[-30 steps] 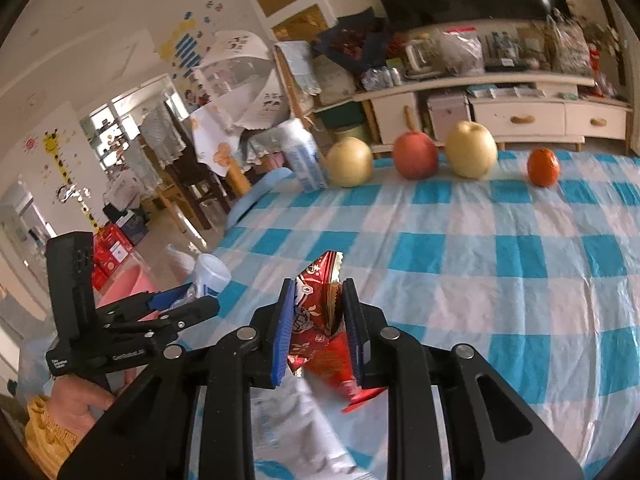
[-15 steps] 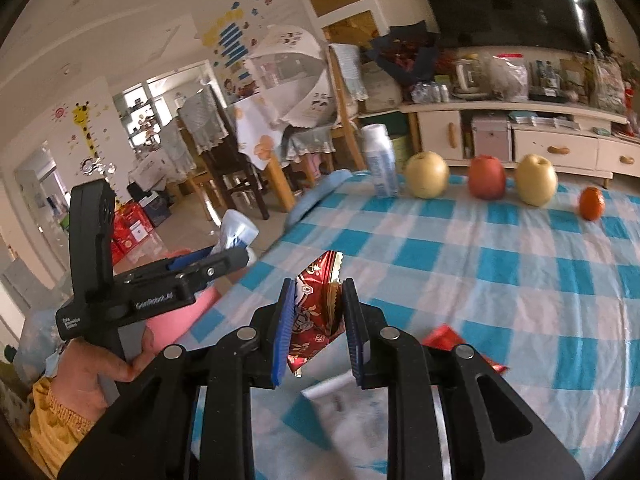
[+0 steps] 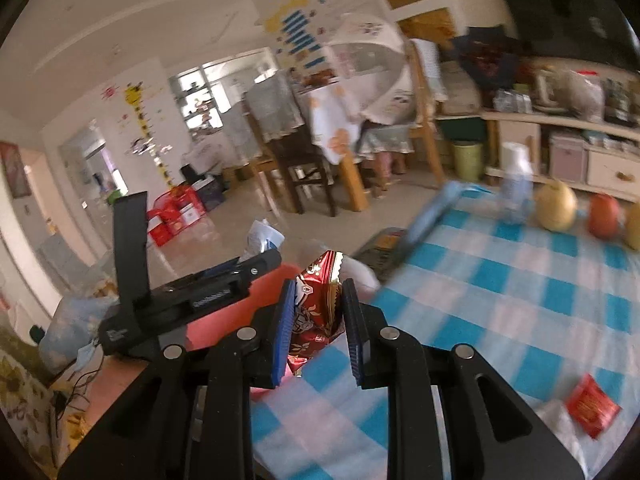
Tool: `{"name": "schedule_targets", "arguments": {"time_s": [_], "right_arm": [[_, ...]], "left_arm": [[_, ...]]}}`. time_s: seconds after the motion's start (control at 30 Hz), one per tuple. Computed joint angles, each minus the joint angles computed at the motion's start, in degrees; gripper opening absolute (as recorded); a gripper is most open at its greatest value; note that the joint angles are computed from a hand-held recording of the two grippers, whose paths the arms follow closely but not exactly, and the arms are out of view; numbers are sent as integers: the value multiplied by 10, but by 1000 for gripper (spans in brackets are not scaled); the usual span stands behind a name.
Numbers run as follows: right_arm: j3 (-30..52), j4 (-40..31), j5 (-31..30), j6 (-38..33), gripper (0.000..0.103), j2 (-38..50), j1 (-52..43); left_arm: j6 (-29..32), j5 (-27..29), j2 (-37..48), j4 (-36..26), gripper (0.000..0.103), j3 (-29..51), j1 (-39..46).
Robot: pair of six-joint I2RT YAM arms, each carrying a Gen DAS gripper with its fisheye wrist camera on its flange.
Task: Collect trash
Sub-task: 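Carry both held packets over the pink bucket and open both tools, then move both open tools back to the red packet and white wipes pack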
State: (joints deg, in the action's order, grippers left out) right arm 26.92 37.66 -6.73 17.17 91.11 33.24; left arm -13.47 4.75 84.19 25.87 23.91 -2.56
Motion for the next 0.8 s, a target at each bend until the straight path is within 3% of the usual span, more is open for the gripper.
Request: {"name": "schedule_targets", "arguments": {"time_s": [0.2,0.37,0.43,0.5,0.63,0.8], "right_arm": [[119,-30,37,1,25,97,73],[210,-74,66,-7,30,182,106],[236,-97,104,-17,66,213,118],[231,-93,123,-20,81,226,124],[206,-96,174,-6,92,224,130],[151,-87,219,-1,94,198,139]], "left_arm": [[1,50,24,-11,68,11,106],[-7,49,46,-23,71,28,140],[-9,34,61,-29,85,35,152],[-5,2,63,-45,87,40,149],[4,-25,63,-53,89,44,137],[16,-73,53,-54,94,41,97]]}}
